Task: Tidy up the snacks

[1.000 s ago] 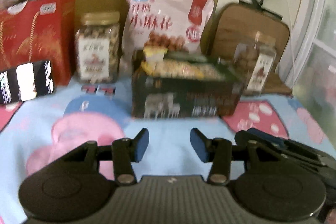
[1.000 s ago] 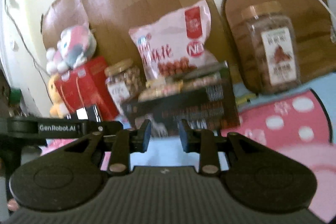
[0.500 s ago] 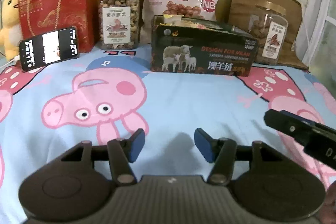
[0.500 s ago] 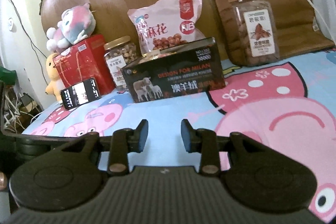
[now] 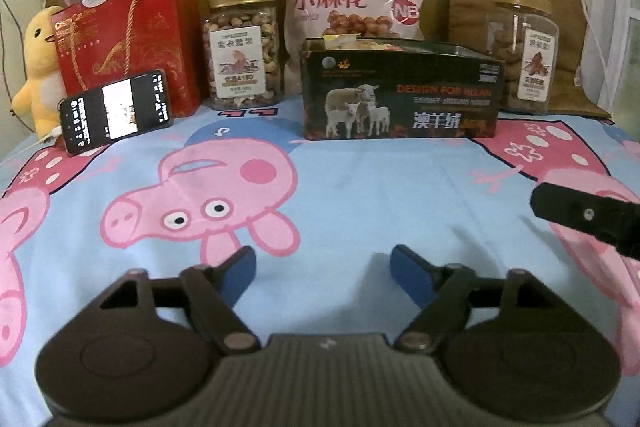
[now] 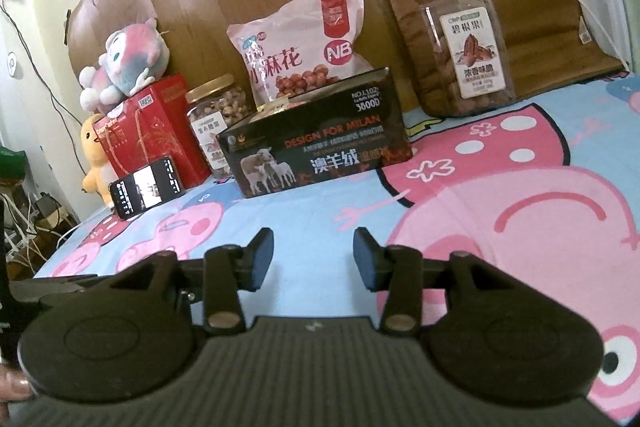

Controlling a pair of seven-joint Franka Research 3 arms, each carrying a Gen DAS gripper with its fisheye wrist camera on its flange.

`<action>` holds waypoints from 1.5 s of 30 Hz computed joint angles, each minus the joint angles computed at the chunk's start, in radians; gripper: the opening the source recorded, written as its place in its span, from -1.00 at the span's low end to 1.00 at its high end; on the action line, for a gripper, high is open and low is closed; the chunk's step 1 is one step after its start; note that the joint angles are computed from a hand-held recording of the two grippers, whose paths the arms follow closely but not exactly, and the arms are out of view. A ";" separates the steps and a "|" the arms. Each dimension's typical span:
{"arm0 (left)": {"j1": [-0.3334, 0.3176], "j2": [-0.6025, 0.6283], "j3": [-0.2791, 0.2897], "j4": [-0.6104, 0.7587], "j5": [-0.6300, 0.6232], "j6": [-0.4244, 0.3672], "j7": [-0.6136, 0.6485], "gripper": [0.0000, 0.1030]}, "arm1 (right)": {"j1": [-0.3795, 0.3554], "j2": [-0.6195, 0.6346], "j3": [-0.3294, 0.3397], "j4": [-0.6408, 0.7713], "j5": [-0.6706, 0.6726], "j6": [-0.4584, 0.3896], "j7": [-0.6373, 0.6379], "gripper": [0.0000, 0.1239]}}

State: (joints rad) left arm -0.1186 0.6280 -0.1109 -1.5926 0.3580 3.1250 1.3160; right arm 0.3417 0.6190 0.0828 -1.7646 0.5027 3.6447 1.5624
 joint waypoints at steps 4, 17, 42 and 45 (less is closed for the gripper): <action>-0.003 0.004 0.005 0.000 -0.001 0.013 -0.002 0.53 | -0.013 -0.001 0.011 -0.004 -0.017 0.001 0.014 -0.20; -0.042 0.000 0.057 -0.015 0.018 0.053 -0.026 0.53 | 0.000 0.002 0.002 -0.006 -0.006 0.026 0.016 -0.14; -0.122 -0.006 0.166 -0.038 0.049 0.119 -0.088 0.59 | 0.017 0.004 -0.008 0.003 0.049 0.027 -0.011 -0.14; -0.126 -0.006 0.171 -0.038 0.047 0.121 -0.088 0.59 | 0.015 0.004 -0.006 0.002 0.047 0.027 -0.010 -0.14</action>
